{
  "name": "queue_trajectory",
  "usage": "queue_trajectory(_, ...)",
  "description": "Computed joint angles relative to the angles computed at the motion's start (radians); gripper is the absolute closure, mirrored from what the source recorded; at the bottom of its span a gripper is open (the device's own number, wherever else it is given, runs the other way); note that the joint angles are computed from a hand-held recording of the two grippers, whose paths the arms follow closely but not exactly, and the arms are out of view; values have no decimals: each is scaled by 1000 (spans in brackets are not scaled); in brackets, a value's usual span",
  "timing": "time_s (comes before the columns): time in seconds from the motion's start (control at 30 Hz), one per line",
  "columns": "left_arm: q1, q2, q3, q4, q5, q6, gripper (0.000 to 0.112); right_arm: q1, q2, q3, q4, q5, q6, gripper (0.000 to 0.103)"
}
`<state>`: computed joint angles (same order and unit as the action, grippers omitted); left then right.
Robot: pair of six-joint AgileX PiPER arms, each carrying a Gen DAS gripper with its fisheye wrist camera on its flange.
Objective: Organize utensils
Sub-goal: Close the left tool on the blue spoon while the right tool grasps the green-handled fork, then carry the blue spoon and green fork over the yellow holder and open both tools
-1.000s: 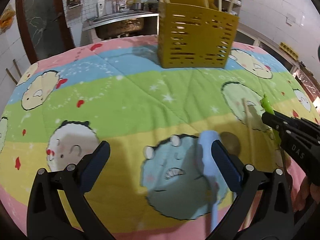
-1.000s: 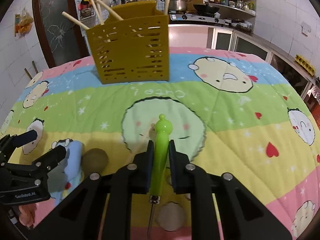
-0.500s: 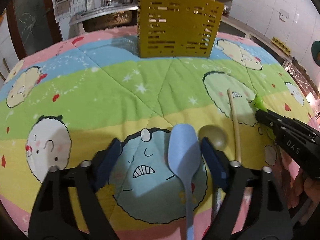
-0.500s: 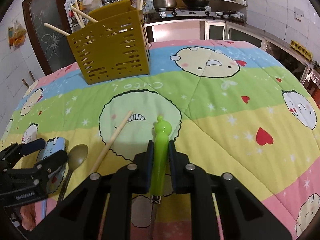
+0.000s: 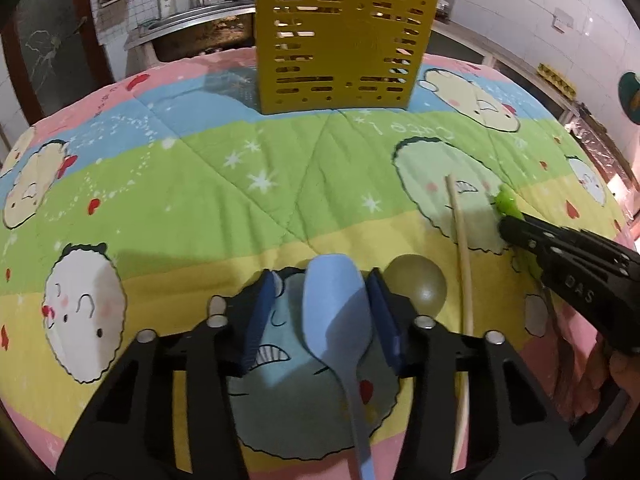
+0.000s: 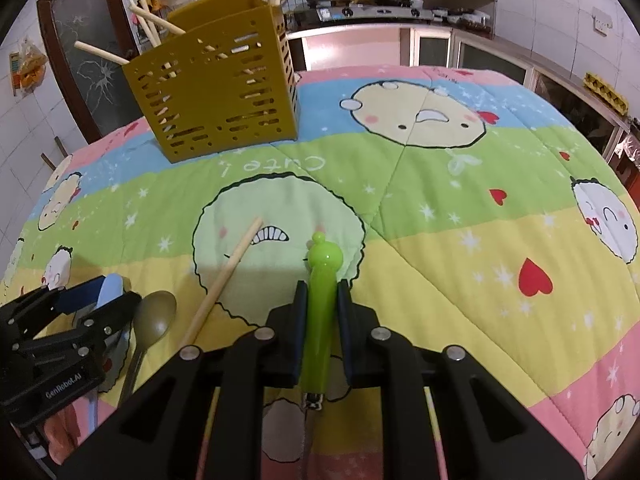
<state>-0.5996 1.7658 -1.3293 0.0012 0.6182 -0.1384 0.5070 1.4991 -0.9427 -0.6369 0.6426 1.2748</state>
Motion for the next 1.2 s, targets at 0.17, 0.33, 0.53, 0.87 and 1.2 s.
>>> queue_trajectory(0.17, -7, 6, -11, 4, 6, 16, 82, -47, 45, -72, 128, 29, -144, 88)
queue_trajectory(0.33, 7, 5, -19, -42, 13, 56, 83, -22, 25, -76, 85, 50, -100, 89)
queue_trajectory(0.53, 28, -32, -3, -110, -9, 109, 83, 63, -48, -40, -108, 84, 98, 89)
queue_trajectory(0.87, 49, -170, 50, -94, -113, 115, 83, 232, -162, -24, -433, 266, 360, 89)
queue_trajectory(1.2, 88, -283, 127, 15, -300, 23, 83, 356, -184, -31, -637, 426, 463, 90)
